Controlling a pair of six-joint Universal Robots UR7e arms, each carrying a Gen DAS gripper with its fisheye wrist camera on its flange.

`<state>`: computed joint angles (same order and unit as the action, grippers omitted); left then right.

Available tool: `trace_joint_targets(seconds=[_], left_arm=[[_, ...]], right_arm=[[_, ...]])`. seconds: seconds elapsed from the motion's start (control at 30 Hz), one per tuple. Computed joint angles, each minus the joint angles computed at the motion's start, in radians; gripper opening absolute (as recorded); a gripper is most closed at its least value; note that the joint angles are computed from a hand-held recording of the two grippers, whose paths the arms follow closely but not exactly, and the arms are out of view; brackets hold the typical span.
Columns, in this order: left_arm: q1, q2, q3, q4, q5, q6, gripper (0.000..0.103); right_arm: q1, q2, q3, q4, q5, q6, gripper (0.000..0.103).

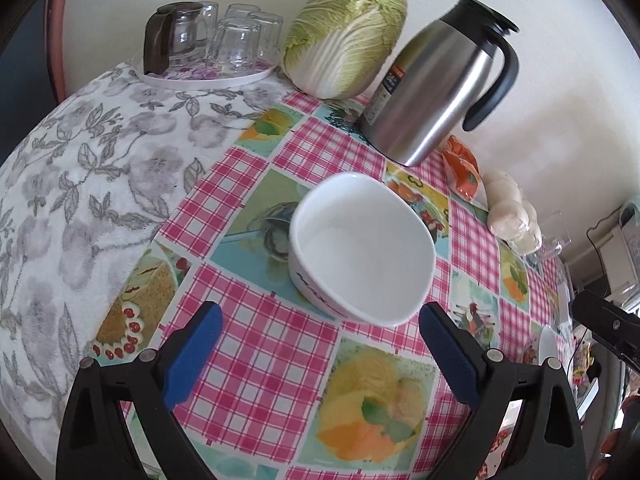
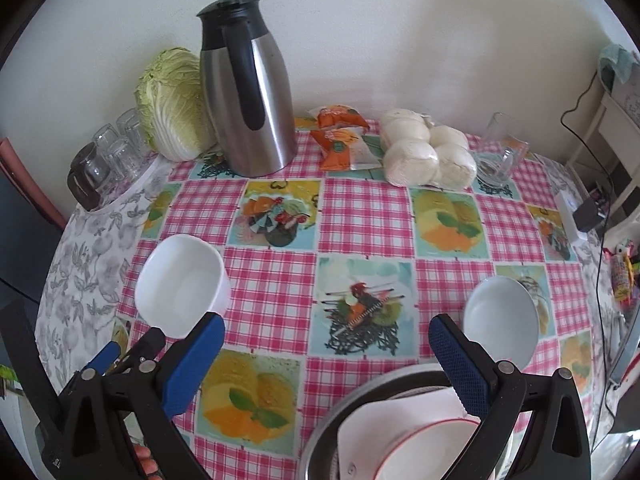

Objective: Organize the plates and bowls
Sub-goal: 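Move the right gripper to the small white square bowl, then close the right gripper on the small square bowl's rim and lift it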

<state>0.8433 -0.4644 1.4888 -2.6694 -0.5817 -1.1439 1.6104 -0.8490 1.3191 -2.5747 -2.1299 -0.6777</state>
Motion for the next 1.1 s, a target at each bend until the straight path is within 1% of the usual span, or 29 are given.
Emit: trace_joint_targets(seconds=[0.13,0.3,0.37,0.47,0.6,0.7,0.77,0.87,0.93,1.0,1.03,1.1], left_arm=[[0.005,-0.005,0.020,-0.056,0.018,-0.008,0.099],[0.023,-0.005,0.030,-0.128,0.022,0.006,0.099],[0.034,-0.007,0.037,-0.151,0.012,0.005,0.099],[0.055,-0.013,0.046,-0.152,-0.006,-0.022,0.099],[0.075,-0.015,0.055,-0.176,-0.033,-0.015,0.099],[0.083,-0.014,0.071,-0.237,-0.049,-0.010,0.099],[0.086,-0.011,0.079,-0.293,-0.063,0.013,0.099],[0.085,-0.005,0.072,-0.300,-0.062,0.026,0.098],[0.087,-0.001,0.066,-0.307,-0.066,0.032,0.098],[0.089,0.002,0.065,-0.328,-0.080,0.050,0.098],[0.090,0.003,0.064,-0.334,-0.083,0.056,0.097],[0.090,0.004,0.063,-0.337,-0.085,0.062,0.095]], right_arm=[[0.012,0.030,-0.003,-0.035,-0.004,-0.022,0.103],[0.015,0.073,-0.022,-0.061,0.010,-0.047,0.103],[0.015,0.093,-0.034,-0.069,0.005,-0.046,0.103],[0.012,0.125,-0.059,-0.063,0.000,-0.040,0.103],[0.006,0.162,-0.083,-0.050,-0.007,-0.046,0.103],[0.004,0.185,-0.095,-0.046,-0.012,-0.046,0.103],[0.005,0.199,-0.103,-0.043,-0.016,-0.045,0.103],[0.008,0.218,-0.104,-0.071,-0.033,-0.063,0.101],[0.008,0.227,-0.105,-0.078,-0.040,-0.062,0.097],[0.007,0.233,-0.109,-0.069,-0.040,-0.047,0.086],[0.005,0.236,-0.111,-0.064,-0.040,-0.036,0.084],[0.001,0.240,-0.117,-0.045,-0.029,-0.011,0.075]])
